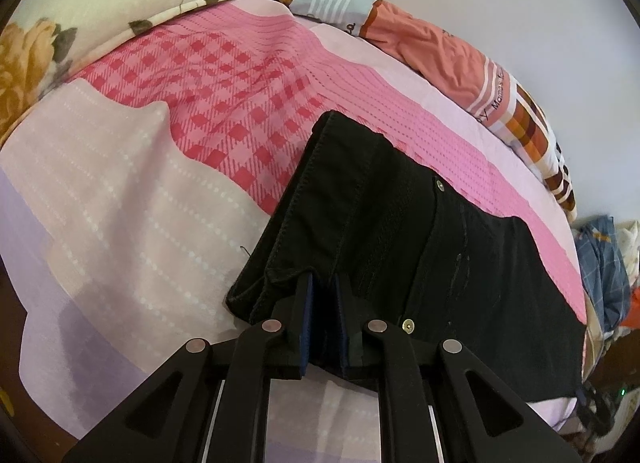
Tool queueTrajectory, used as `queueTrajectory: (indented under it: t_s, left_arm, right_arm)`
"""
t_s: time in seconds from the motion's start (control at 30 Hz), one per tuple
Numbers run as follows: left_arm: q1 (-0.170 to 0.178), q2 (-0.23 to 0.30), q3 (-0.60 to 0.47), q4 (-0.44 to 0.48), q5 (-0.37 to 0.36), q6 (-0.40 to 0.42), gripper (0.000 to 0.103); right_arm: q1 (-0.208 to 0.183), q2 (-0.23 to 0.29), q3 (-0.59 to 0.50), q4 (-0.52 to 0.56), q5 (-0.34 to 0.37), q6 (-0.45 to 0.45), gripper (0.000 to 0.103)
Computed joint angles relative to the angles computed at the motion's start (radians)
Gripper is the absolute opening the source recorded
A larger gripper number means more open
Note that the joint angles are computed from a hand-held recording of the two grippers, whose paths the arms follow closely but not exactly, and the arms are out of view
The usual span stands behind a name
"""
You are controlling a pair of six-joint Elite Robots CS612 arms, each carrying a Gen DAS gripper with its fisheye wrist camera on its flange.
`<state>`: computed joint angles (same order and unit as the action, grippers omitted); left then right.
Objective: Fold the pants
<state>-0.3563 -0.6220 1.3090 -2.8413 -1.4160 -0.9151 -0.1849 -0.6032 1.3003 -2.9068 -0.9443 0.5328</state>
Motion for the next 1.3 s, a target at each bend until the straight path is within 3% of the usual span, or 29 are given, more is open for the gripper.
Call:
queueTrajectory:
  t_s: [0.13,0.23,0.4,0.5,0.57,0.63,0.9,1.03,1.1,1.13,1.2,1.23,1.3]
  left_arm:
    - [-0.003,-0.011,0.021,-0.036,-0.004,-0.021,0.020]
    - [-0.012,-0.028,0.042,-0.058,0.010,-0.024,0.029]
    - [-0.049,-0.064,0.064,-0.041,0.159,-0.012,0.049]
    - [-0.070,-0.076,0.069,-0.063,0.266,0.001,0.060]
    - [-0.078,-0.077,0.058,-0.075,0.293,0.025,0.064]
    - [-0.083,-0.075,0.040,-0.071,0.290,0.053,0.069]
    - [-0.096,-0.032,-0.060,-0.034,0.175,0.164,0.071]
    - [-0.101,-0.003,-0.117,0.010,0.107,0.194,0.071]
    - [-0.102,0.011,-0.142,0.027,0.070,0.199,0.071]
    - [-0.102,0.016,-0.151,0.032,0.051,0.201,0.071]
    - [-0.106,0.027,-0.169,0.035,0.027,0.209,0.071]
    - [-0.108,0.033,-0.179,0.042,0.020,0.214,0.071]
    - [-0.109,0.043,-0.201,0.068,-0.003,0.227,0.071]
  right_arm:
    - [-0.034,0.021,0.062,-0.289,0.105,0.268,0.042]
    - [-0.036,0.046,0.060,-0.393,0.140,0.393,0.042]
    - [-0.034,0.103,0.012,-0.540,0.172,0.571,0.042]
    - [-0.034,0.110,0.006,-0.524,0.162,0.577,0.042]
    - [-0.033,0.097,0.021,-0.465,0.135,0.540,0.042]
    - [-0.034,0.107,0.014,-0.476,0.139,0.566,0.042]
    - [-0.032,0.128,0.007,-0.520,0.148,0.638,0.043]
    - [-0.020,0.144,-0.032,-0.512,0.177,0.612,0.043]
    - [-0.012,0.133,-0.033,-0.453,0.163,0.548,0.043]
    - [-0.007,0.127,-0.035,-0.408,0.154,0.501,0.036]
    - [0.001,0.109,-0.035,-0.289,0.116,0.416,0.011]
    - [0.006,0.097,-0.032,-0.227,0.086,0.371,0.006]
    - [0.011,0.083,-0.025,-0.193,0.056,0.345,0.005]
